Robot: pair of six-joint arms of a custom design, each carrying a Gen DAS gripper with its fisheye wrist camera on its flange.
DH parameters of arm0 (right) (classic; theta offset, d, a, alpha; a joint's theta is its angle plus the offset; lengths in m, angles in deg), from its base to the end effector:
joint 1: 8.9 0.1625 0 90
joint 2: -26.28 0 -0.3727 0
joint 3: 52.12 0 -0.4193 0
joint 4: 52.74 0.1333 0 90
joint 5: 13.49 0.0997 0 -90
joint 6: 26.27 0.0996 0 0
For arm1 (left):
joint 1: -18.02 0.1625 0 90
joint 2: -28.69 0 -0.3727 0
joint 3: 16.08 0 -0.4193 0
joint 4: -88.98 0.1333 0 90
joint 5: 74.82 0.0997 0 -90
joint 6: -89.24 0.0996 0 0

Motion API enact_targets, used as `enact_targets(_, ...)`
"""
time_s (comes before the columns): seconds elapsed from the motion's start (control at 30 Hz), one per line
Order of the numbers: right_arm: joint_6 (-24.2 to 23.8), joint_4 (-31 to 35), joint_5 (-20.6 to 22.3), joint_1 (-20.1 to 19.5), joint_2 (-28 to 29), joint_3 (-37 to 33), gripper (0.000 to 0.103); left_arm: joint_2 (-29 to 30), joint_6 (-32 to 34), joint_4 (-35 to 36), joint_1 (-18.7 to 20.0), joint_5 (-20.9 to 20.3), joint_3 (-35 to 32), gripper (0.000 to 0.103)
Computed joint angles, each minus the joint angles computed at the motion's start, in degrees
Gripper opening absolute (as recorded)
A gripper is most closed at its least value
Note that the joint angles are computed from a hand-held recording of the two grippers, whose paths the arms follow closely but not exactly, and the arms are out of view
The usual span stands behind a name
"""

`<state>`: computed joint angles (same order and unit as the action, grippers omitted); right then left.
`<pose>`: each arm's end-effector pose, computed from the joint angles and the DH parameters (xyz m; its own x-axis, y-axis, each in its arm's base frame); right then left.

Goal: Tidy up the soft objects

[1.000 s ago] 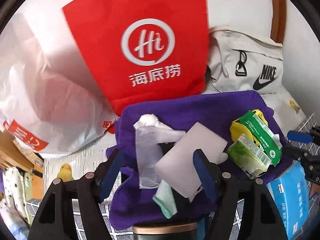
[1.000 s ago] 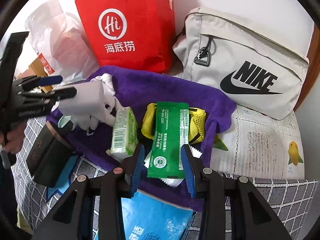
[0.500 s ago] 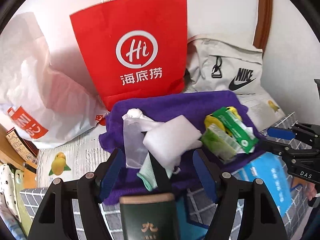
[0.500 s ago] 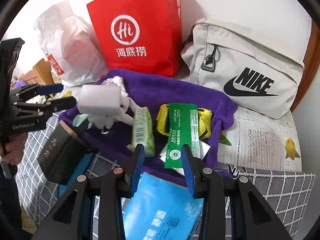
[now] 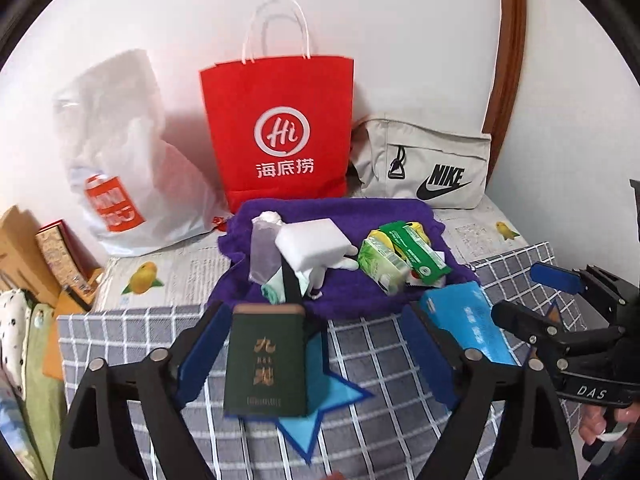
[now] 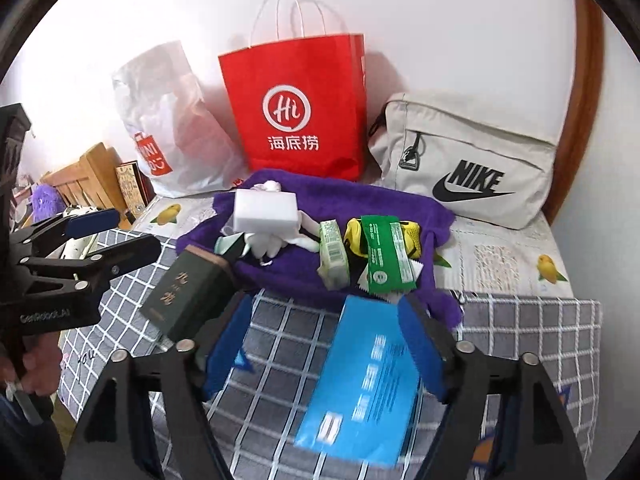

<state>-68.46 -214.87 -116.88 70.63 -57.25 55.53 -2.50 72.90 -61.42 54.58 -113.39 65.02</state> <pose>0.0060 -0.5741 0.3708 -0.7673 -0.1854 0.6140 -0.5314 0.7198 -0.4467 -0.4350 -0.5855 -0.0082 -0.6883 0.2344 -0.6865 0.6213 0.6791 -0.3910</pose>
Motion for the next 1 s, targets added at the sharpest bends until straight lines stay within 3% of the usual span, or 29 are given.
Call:
enact_targets(0.13, 0.9, -1.8, -0.8, 0.5, -4.9, 5.1, 0.087, -3.5, -4.5, -0.5, -2.6, 1.2, 5.7, 0.094)
enact_targets(0.27, 1.8, -1.6, -1.0, 0.5, -9.0, 8.6, 0.09, -6.2, -11.0, 3.2, -5.4, 4.9, 10.0, 0.095)
enact_targets(0.43, 2.9, -0.8, -1.1, 0.5, -13.8, 12.3, 0.091, -9.3, -16.8, 6.7, -7.8, 5.7, 14.0, 0.095)
enact_targets(0.53, 2.6, -1.4, -1.6, 0.7, -15.9, 14.3, 0.097, -10.6, -19.8, 9.2, -8.9, 6.3, 15.4, 0.095)
enact_targets(1.0, 2.6, -2.3, -2.1, 0.4, -21.7, 18.7, 0.099, -12.3, -21.7, 9.3, -11.7, 5.2, 18.1, 0.095)
